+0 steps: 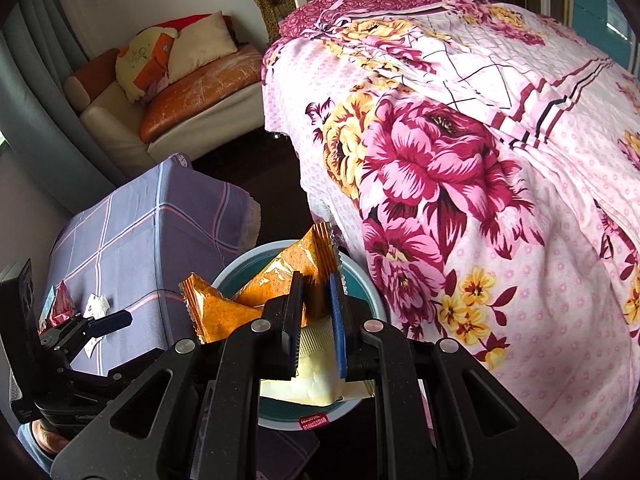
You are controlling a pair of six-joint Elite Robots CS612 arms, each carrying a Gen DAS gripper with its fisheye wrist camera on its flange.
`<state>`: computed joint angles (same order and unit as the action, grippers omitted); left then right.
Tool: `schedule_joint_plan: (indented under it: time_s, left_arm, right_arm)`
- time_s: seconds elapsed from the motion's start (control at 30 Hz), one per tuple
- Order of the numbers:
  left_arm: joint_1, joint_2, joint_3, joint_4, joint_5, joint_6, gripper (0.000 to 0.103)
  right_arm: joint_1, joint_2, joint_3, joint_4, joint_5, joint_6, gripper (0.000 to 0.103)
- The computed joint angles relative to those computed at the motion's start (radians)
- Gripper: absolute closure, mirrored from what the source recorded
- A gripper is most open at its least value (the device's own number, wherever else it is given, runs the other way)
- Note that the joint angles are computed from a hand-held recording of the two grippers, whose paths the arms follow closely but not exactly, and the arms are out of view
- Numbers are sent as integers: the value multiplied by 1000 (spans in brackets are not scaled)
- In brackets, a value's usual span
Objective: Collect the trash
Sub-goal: 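Drop the medicine box into the bin while the right tool drops the orange wrapper in, then move both tools back over the table toward the remaining trash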
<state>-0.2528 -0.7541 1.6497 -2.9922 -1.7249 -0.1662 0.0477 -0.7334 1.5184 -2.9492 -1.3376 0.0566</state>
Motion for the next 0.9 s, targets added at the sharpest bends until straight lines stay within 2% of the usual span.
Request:
schedule_joint_plan:
  time_s: [0.27,0.3,0.37,0.57,0.9]
  left_arm:
    - [16,-7,17,-9,-15,-23,13]
    - [18,-8,19,-11,-18,-25,13]
    - [21,-11,25,-18,-19,-27,13]
    - [33,-23,48,-34,-18,-36,13]
    - [73,-63,117,-93,8,-78,13]
  right_arm:
    - [10,10,-23,55,10,1,87]
    - [11,12,-25,64,13,3,83]
    - [14,12,-26,72,10,7,54]
    - [27,7,-25,88,0,-3,35]
    - [64,-6,-24,118,15,-34,34]
